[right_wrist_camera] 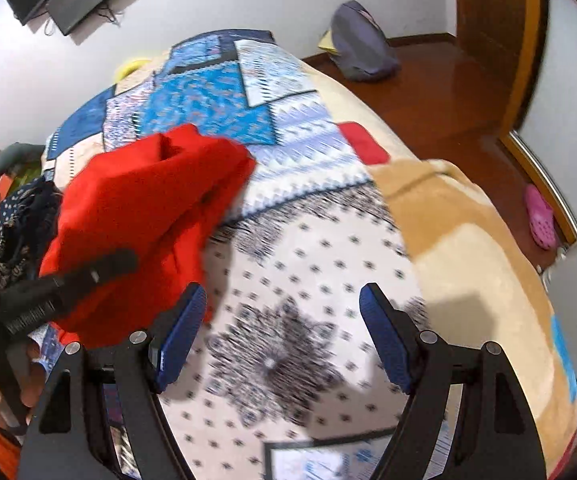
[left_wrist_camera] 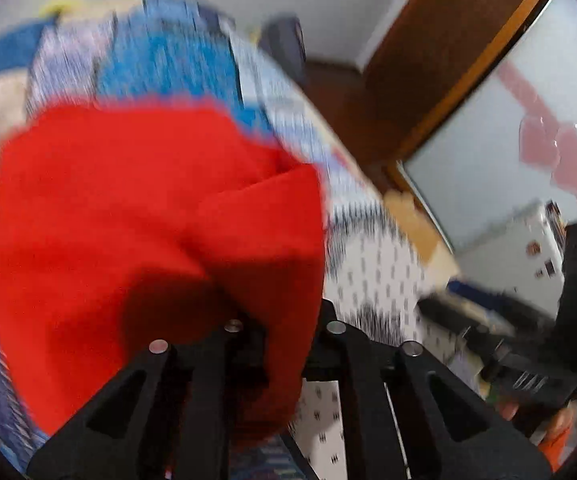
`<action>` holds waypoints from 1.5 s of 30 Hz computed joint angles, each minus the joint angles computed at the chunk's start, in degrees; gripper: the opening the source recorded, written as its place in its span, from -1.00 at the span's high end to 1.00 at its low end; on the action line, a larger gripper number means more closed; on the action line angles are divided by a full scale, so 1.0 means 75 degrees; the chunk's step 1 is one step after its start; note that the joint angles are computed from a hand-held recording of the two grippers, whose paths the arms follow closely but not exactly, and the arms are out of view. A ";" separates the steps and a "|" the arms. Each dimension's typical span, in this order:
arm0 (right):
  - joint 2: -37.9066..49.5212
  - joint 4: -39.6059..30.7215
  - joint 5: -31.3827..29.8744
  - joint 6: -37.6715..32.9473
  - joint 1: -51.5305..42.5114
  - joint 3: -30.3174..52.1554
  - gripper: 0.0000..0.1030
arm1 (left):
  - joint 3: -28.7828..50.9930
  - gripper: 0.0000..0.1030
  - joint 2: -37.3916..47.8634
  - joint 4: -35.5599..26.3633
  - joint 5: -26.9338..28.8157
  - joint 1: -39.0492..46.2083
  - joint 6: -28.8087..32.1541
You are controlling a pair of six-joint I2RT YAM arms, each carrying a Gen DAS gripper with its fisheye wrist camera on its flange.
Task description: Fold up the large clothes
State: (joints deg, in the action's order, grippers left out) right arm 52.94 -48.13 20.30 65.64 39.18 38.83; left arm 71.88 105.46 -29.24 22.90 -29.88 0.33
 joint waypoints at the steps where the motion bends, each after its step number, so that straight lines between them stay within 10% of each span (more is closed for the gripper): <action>1: -0.0102 -0.0116 0.0035 0.0043 0.0054 -0.0028 -0.48 | -0.0154 0.56 -0.0046 0.0020 -0.0053 -0.0013 0.0150; 8: -0.0205 -0.0768 0.0692 0.0193 0.0876 0.0634 -0.48 | -0.1234 -0.03 -0.1625 -0.0259 -0.0326 0.0152 0.1489; 17: 0.1417 0.0649 0.0766 -0.1380 0.0920 0.1974 -0.48 | -0.1296 -0.59 -0.2418 -0.0048 -0.0584 0.1857 0.1859; 30: 0.4559 0.1305 0.0187 -0.2302 0.0527 0.2858 -0.47 | -0.1289 -0.84 -0.0502 0.0407 -0.0107 0.3185 0.1826; 40: 0.1812 0.2295 -0.0563 -0.0995 -0.0302 -0.0300 -0.52 | -0.2443 -0.84 -0.1218 0.0766 0.0310 0.3471 0.1944; 45: 0.1461 0.1512 0.0245 -0.0083 0.0268 -0.0364 -0.52 | -0.3177 -0.86 -0.1828 0.0964 -0.0871 0.3187 0.2321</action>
State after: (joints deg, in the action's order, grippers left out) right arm 63.90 -36.80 22.14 65.01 41.19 36.10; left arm 48.05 91.75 -22.01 16.36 -5.98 17.74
